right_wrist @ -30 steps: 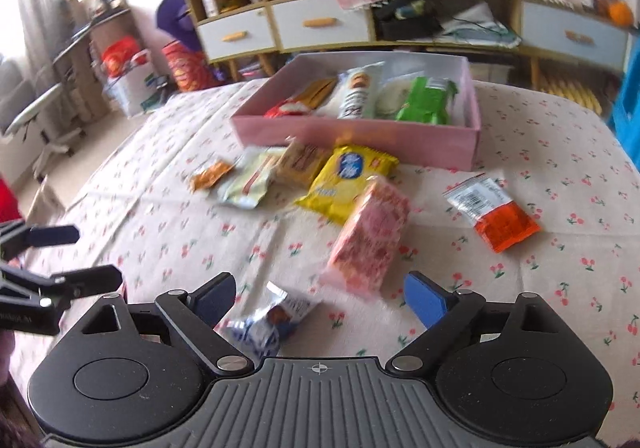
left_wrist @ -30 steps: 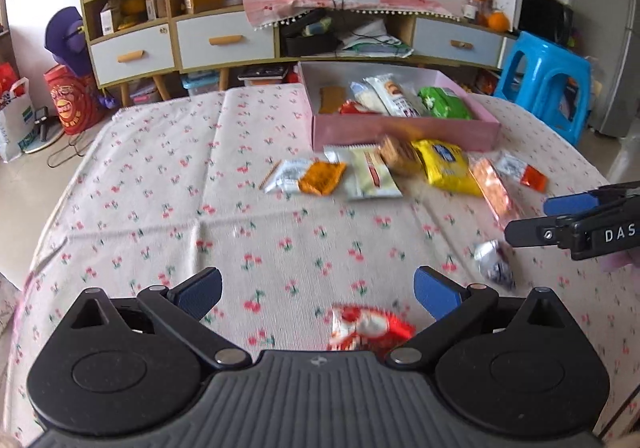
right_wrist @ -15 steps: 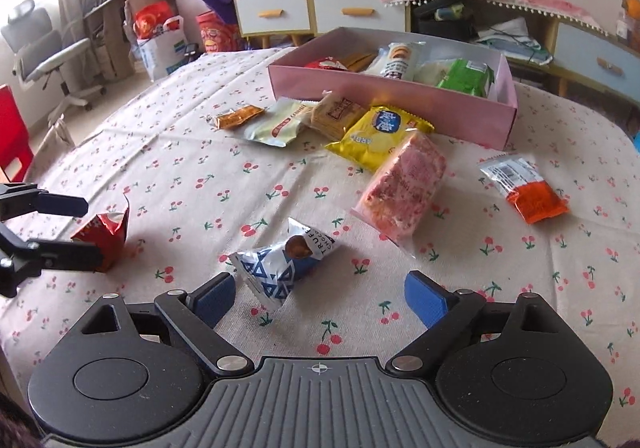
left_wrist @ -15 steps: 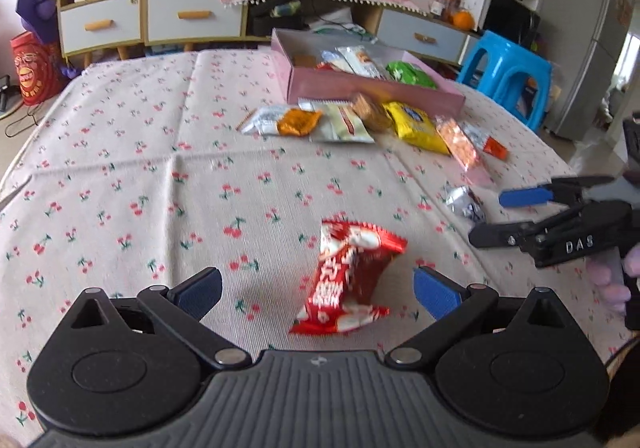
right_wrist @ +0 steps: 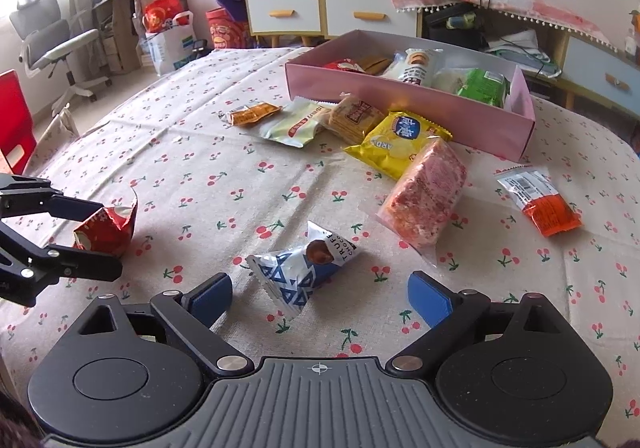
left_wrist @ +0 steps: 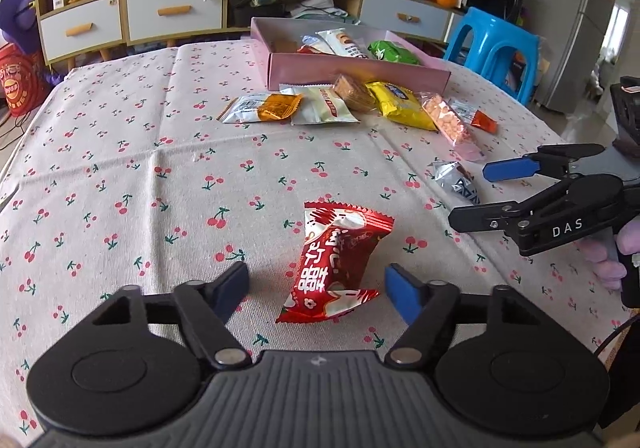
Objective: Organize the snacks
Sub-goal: 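Move the left tool to the red-and-white candy pack while the right tool approaches the blue-and-white pack, then grasp the red-and-white candy pack with the left tool while the right tool grasps the blue-and-white pack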
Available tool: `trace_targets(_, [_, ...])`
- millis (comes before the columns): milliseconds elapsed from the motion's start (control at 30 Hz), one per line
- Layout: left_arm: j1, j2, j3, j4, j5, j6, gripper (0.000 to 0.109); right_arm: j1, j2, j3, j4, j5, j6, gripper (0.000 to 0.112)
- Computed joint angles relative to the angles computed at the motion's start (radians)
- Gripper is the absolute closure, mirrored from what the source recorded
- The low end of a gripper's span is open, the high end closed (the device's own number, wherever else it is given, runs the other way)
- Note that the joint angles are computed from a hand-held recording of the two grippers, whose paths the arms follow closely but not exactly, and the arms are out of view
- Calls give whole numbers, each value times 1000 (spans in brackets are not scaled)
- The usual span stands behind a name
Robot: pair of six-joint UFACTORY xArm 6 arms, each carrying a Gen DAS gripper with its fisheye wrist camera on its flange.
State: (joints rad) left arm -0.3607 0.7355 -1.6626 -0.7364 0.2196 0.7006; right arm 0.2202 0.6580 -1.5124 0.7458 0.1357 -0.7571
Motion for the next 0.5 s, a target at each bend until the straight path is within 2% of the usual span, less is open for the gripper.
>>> trace_targets(200, [7, 0, -15, -7, 29, -19, 63, 3, 7, -12, -6, 1, 0, 20])
trace_targets(300, [9, 7, -30, 2, 37, -37, 70, 9, 10, -15, -7, -1, -16, 27])
trace_targets(500, [9, 30, -64, 140, 32, -182, 71, 18, 16, -28, -18, -7, -19, 57])
